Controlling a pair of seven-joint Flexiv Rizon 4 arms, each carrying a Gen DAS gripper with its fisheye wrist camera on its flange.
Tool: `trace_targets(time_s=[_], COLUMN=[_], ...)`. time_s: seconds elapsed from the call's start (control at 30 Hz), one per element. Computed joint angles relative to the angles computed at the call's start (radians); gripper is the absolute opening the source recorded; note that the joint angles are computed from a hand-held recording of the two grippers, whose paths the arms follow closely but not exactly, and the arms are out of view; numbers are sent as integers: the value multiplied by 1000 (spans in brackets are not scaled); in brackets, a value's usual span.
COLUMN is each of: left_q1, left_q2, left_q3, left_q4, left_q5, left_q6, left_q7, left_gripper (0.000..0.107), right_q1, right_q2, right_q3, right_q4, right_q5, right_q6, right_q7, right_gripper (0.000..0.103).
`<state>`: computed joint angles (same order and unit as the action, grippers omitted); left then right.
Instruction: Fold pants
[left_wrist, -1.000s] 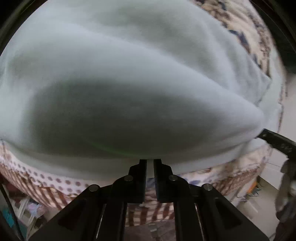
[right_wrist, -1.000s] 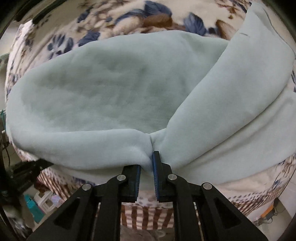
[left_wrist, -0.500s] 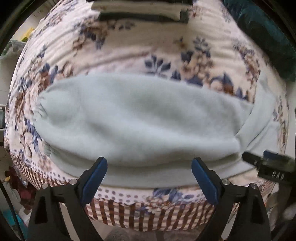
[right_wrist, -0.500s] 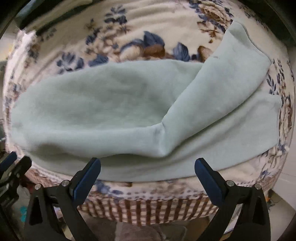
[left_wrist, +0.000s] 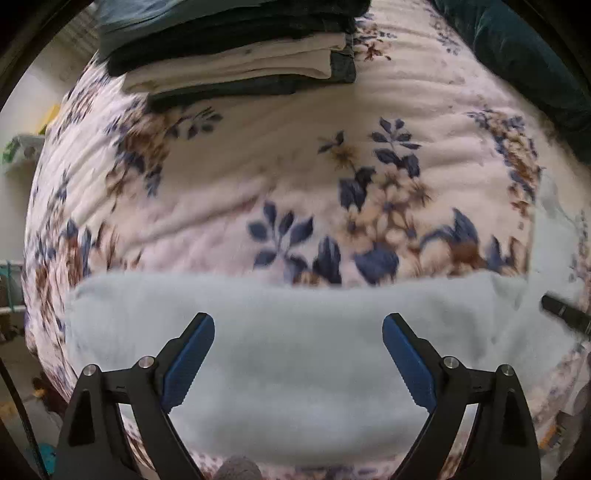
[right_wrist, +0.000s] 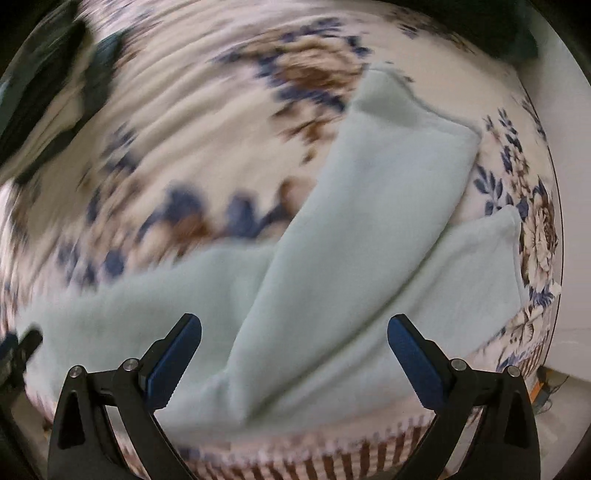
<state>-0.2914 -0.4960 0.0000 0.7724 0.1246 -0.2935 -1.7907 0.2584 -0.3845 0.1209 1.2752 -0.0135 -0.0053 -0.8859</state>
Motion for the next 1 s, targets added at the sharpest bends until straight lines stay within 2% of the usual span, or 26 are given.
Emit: trace_targets(time_s=[0.17, 0.27, 0.3, 0.33, 0.37, 0.4, 0.43, 0.53, 0.67, 0.8, 0.9, 0.97, 1.0], left_q1=[-16, -31, -34, -36, -38, -39, -38, -37, -31, -24, -22, -22, -22], left_q2=[-126, -162, -166, -166, -162, -155, -150, -118, -41, 69, 138, 161, 170], left_q3=[1, 14, 17, 20, 23, 24, 24, 20, 7, -7, -21, -34, -41], left_q4=[-135, -172, -174, -172, -165, -156, -148, -109, -10, 147, 265, 316, 335], left_q5=[12, 19, 20, 21, 22, 19, 14, 4, -24, -60, -81, -89, -92], left_q6=[-50, -68, -72, -77, -79, -79, -80, -77, -46, 12, 49, 46, 45], left_q7=[23, 36, 39, 39, 38, 36, 34, 26, 1, -41, -84, -97, -100], left_gripper=[93, 93, 93, 93, 93, 93, 93, 93, 93, 93, 93, 93, 93], right_q1=[-44, -54, -53, -44, -31, -46, -57, -79, -125, -180, -219, -232, -237], right_q2=[-165, -270, -297, -319, -319, -291, -263, -139, 101, 335, 448, 487, 503], right_q3=[-44, -51, -52, -59, -74, -64, -60, -60, -63, -57, -47, -46, -44], right_q4=[-114, -212, -240, -260, -250, -207, -173, -32, 210, 470, 645, 734, 775], right_q5=[13, -4, -13, -42, -70, -65, -50, -42, -29, -53, 36, 93, 114], right_q6=[39, -4, -32, -63, -64, -10, 29, 166, 337, 405, 454, 496, 524], right_q7=[35, 20, 9, -4, -13, -1, 18, 82, 237, 391, 434, 444, 462], right_gripper=[101, 87, 66, 36, 27, 14, 9, 8, 8, 8, 8, 8, 16])
